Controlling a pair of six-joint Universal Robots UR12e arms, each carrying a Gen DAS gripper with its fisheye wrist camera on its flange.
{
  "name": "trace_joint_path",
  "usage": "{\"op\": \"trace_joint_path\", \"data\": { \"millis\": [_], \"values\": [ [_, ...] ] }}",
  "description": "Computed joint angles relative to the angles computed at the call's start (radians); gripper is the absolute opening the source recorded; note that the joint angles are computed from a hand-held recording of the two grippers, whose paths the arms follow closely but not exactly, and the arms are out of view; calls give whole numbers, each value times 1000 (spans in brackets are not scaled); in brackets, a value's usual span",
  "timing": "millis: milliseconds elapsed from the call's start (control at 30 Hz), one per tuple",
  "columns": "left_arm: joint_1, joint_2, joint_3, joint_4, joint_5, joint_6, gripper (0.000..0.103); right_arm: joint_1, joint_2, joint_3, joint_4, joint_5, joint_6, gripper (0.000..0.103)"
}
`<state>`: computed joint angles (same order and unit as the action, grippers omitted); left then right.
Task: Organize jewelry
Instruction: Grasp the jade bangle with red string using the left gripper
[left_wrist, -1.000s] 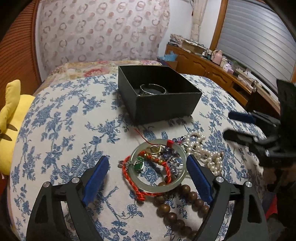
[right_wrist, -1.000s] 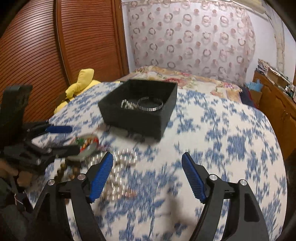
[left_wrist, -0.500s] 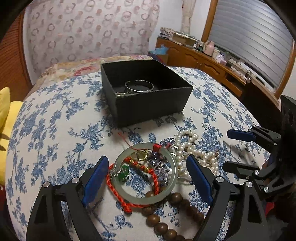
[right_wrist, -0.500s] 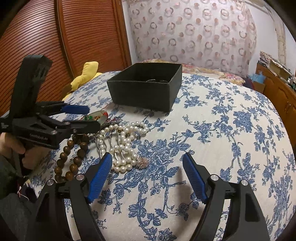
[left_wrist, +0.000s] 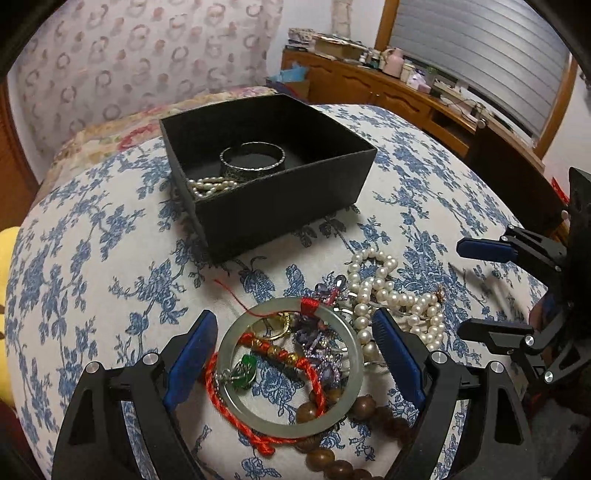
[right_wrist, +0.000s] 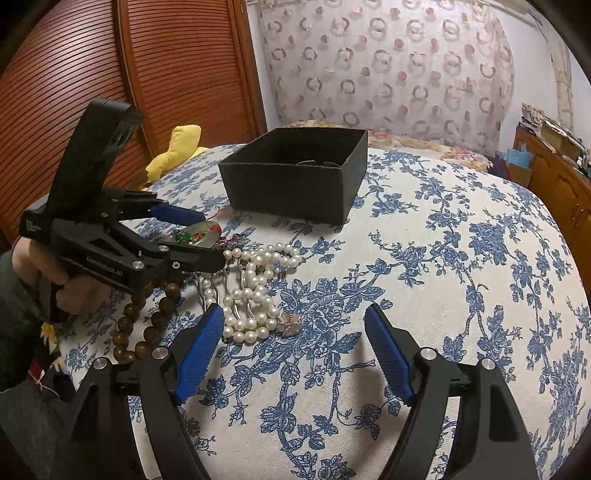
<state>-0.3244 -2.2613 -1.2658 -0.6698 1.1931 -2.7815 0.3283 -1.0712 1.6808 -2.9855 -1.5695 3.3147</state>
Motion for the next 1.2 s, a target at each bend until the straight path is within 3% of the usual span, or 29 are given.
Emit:
{"op": "trace_joint_path", "data": {
  "millis": [100, 300, 667, 1200],
  "values": [
    [2, -1, 7, -12, -7, 16, 66, 0, 0, 0, -1, 1, 1, 81],
    [11, 6, -3, 9, -4, -10, 65, 1, 0, -1, 2, 1, -1, 81],
    [40, 34, -51, 209, -49, -172, 64, 1, 0, -1, 4, -3, -3, 81],
    [51, 70, -92, 369, -73, -258, 64, 10, 4, -18, 20, -30, -21, 80]
  ]
}}
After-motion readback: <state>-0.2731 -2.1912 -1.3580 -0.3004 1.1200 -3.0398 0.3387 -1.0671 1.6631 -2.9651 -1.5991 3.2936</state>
